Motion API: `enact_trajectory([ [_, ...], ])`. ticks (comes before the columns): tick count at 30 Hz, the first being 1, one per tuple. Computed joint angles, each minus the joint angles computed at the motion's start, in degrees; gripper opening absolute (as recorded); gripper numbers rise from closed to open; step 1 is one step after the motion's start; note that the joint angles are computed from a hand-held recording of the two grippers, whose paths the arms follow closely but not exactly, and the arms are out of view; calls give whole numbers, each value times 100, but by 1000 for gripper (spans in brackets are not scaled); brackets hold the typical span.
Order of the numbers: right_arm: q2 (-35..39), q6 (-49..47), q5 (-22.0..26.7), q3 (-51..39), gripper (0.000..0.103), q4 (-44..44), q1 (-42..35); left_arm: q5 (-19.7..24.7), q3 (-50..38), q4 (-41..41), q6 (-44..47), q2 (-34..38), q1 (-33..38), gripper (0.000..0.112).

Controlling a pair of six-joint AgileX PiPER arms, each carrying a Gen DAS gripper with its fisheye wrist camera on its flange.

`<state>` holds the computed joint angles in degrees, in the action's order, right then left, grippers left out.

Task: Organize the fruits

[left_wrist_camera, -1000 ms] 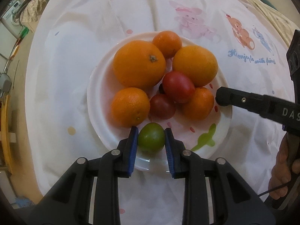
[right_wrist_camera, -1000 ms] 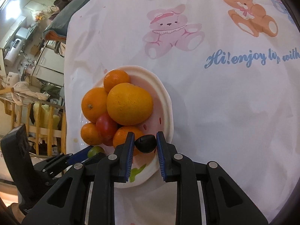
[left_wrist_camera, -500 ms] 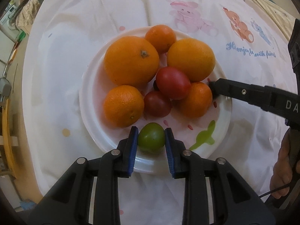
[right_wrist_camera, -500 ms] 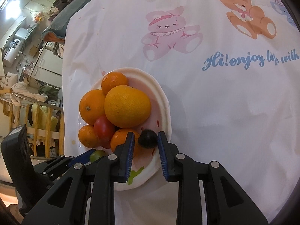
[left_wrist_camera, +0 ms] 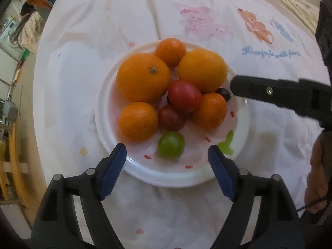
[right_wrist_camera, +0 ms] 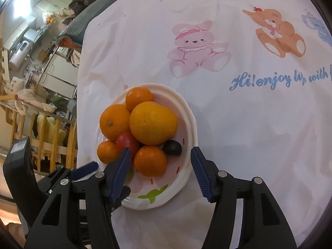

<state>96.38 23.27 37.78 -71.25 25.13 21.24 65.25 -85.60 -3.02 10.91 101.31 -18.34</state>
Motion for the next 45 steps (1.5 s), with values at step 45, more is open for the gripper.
enact_trajectory([
  [45, -1188, 7237, 2933, -93, 97, -6764, 4564, -1018, 2078, -1147, 1531, -3080, 1816, 102],
])
